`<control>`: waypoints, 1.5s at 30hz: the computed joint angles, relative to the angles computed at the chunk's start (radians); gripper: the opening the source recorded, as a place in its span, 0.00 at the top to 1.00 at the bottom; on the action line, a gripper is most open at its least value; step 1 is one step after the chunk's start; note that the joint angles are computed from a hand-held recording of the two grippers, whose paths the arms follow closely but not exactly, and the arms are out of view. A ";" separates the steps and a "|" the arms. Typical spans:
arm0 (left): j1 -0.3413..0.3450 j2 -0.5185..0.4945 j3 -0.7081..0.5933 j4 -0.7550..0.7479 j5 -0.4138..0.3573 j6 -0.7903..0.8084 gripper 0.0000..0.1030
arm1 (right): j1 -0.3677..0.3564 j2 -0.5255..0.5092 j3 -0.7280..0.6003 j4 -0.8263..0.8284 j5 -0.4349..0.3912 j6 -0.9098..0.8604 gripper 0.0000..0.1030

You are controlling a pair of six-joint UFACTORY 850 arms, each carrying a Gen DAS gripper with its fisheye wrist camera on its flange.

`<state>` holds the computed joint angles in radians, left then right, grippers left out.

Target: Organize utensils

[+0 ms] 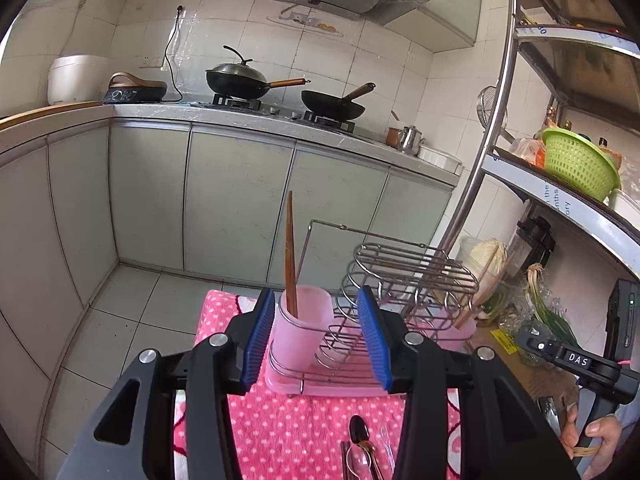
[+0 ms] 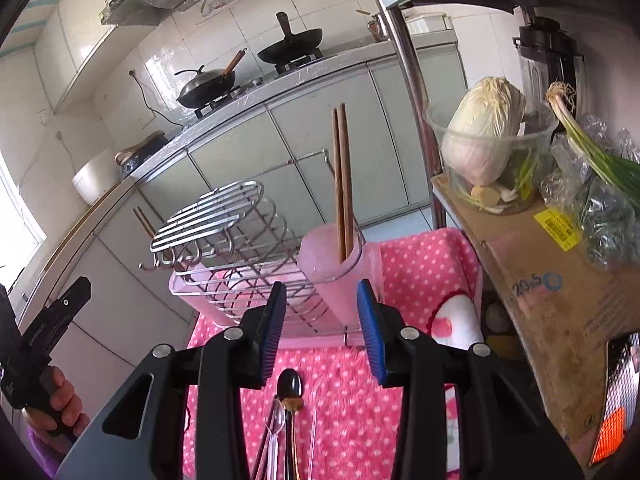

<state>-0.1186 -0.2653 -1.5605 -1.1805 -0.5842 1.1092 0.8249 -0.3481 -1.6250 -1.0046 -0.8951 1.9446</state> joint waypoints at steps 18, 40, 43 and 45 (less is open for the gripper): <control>-0.013 0.028 0.209 0.211 -0.175 -0.105 0.64 | 0.054 -0.021 0.089 0.112 0.156 0.041 0.64; -0.125 -0.192 0.090 0.551 -0.321 -0.446 0.83 | 0.043 -0.038 0.123 0.197 0.248 0.024 0.64; -0.136 -0.203 0.078 0.555 -0.315 -0.448 0.92 | 0.033 -0.048 0.122 0.225 0.266 0.008 0.64; -0.143 -0.203 0.076 0.554 -0.309 -0.441 0.95 | 0.024 -0.056 0.121 0.247 0.281 -0.007 0.64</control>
<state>-0.2615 -0.4679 -1.4850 -0.6263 -0.8927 0.6683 0.8490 -0.4041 -1.5038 -0.7572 -0.6144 1.9376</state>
